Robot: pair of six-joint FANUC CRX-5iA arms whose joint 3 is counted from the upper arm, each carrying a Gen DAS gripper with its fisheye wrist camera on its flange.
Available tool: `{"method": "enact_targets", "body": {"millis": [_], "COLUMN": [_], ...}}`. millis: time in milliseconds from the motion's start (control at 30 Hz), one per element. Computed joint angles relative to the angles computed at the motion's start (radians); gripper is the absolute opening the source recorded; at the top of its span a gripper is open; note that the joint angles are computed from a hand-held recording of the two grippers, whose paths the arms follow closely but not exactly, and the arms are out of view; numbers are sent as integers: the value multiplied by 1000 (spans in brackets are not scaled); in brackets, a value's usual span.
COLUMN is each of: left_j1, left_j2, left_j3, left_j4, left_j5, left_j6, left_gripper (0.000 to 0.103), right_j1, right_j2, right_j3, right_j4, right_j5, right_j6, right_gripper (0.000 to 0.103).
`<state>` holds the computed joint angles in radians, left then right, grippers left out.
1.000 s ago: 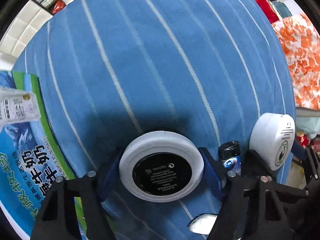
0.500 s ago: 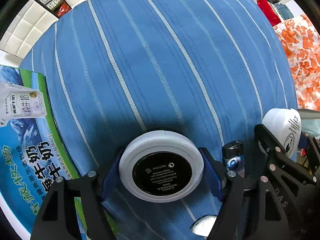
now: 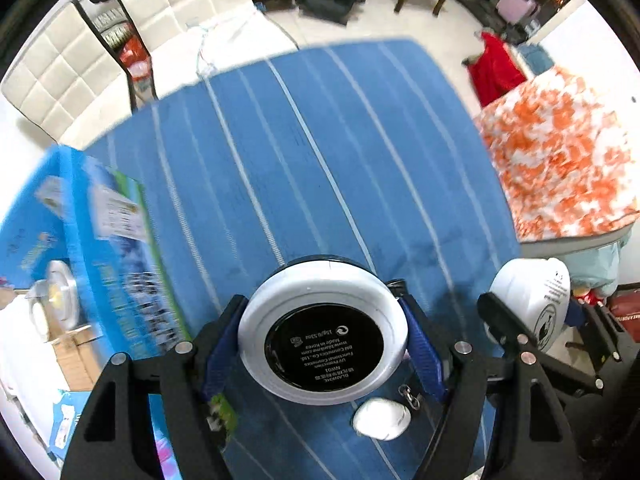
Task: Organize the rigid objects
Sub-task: 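Lift the cream jar with the right tool while the left tool lifts the compact, then lower the cream jar into the box with the right tool while the left tool lowers the compact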
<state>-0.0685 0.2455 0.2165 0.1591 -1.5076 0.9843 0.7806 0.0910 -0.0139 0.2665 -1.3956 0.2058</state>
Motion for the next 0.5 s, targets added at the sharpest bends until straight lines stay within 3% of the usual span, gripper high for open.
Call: {"method": "enact_targets", "body": {"millis": [500], "left_j1": [306], "left_j2": [-114], "left_j3": [7], "left_j4": [83], "left_j5": [19], "left_j6": [-119], "left_gripper": [73], "right_j1": [159], "right_j2": [220], "right_j3": [410], "right_j4": [73], "right_j5": [-66], "right_j6": [94], "right_gripper": [70]}}
